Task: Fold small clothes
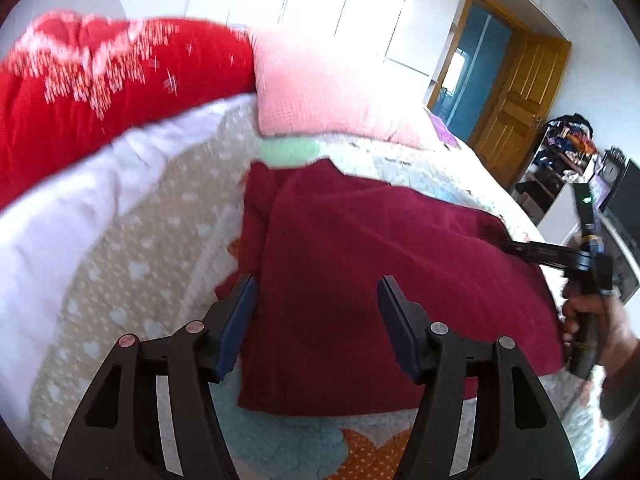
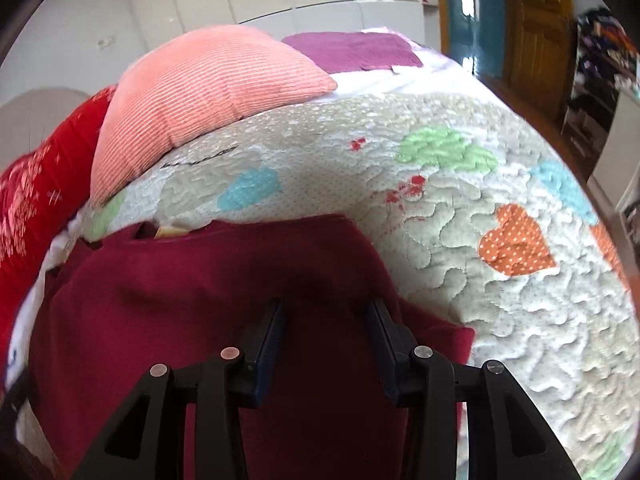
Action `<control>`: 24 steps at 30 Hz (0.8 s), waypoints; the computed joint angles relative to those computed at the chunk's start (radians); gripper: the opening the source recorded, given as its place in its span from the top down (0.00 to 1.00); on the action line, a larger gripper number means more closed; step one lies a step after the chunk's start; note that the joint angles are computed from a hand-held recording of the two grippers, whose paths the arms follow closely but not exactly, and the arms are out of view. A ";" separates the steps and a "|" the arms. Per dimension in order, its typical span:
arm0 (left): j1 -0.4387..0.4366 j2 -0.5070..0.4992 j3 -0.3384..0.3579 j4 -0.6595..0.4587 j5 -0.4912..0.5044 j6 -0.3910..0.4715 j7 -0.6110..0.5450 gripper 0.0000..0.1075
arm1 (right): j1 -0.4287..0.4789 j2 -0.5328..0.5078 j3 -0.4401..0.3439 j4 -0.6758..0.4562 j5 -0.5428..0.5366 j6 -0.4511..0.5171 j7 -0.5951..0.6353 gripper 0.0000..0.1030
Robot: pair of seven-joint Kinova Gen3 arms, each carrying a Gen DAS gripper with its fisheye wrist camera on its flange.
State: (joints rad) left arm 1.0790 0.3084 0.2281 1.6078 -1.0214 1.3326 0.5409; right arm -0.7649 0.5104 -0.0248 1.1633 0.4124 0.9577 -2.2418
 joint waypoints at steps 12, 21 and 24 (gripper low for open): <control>0.016 0.058 -0.025 -0.081 0.050 0.045 -0.147 0.43 | -0.020 -0.215 -0.092 0.275 0.043 -0.099 -0.068 0.57; 0.018 0.070 -0.040 -0.097 0.080 0.038 -0.185 0.41 | -0.020 -0.186 -0.101 0.333 0.057 -0.169 -0.079 0.22; 0.022 0.072 -0.044 -0.099 0.082 0.040 -0.189 0.41 | -0.054 -0.152 -0.089 0.283 0.068 -0.106 -0.043 0.17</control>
